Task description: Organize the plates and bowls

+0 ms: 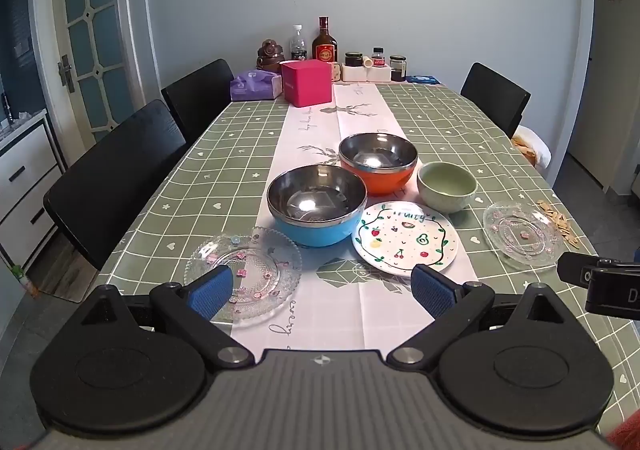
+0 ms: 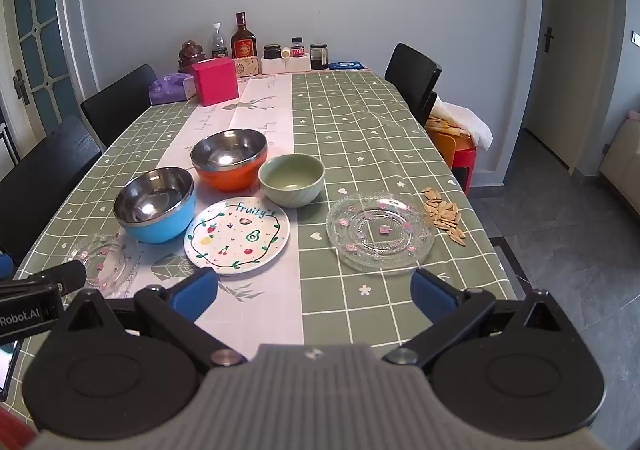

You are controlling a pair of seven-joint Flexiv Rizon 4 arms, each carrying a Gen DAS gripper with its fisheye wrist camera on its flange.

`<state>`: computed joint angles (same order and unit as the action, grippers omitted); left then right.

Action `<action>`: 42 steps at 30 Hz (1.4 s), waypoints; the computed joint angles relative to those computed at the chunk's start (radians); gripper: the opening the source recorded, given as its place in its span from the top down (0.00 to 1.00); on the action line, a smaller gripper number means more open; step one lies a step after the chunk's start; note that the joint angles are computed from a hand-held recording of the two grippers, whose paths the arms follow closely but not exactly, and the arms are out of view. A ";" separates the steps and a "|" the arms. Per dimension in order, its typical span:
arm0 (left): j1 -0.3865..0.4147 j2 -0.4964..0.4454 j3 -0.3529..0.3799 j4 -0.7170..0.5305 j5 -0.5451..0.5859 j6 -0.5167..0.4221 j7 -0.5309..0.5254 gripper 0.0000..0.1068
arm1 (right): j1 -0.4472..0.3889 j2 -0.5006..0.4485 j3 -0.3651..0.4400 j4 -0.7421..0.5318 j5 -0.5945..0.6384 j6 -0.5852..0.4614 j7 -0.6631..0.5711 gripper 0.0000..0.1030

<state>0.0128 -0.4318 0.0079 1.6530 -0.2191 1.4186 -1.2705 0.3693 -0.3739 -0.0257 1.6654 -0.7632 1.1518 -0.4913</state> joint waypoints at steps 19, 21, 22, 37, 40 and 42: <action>0.011 -0.004 -0.016 0.010 -0.018 0.005 0.016 0.04 | 0.004 -0.012 0.001 -0.006 0.003 -0.002 -0.003 0.02; 0.008 -0.004 -0.013 0.010 -0.017 0.005 0.013 0.04 | 0.005 -0.012 0.000 -0.006 0.004 -0.003 -0.003 0.02; 0.006 -0.004 -0.011 0.009 -0.015 0.006 0.011 0.04 | 0.005 -0.012 -0.001 -0.005 0.004 -0.002 -0.002 0.02; 0.005 -0.004 -0.013 0.010 -0.017 0.002 0.010 0.04 | 0.005 -0.013 -0.003 -0.002 0.006 0.002 -0.003 0.02; 0.006 -0.004 -0.014 0.012 -0.017 0.004 0.011 0.04 | 0.005 -0.014 -0.003 -0.001 0.007 0.003 -0.003 0.02; 0.005 -0.005 -0.014 0.011 -0.017 0.006 0.010 0.04 | 0.005 -0.013 -0.003 0.000 0.007 0.004 -0.003 0.02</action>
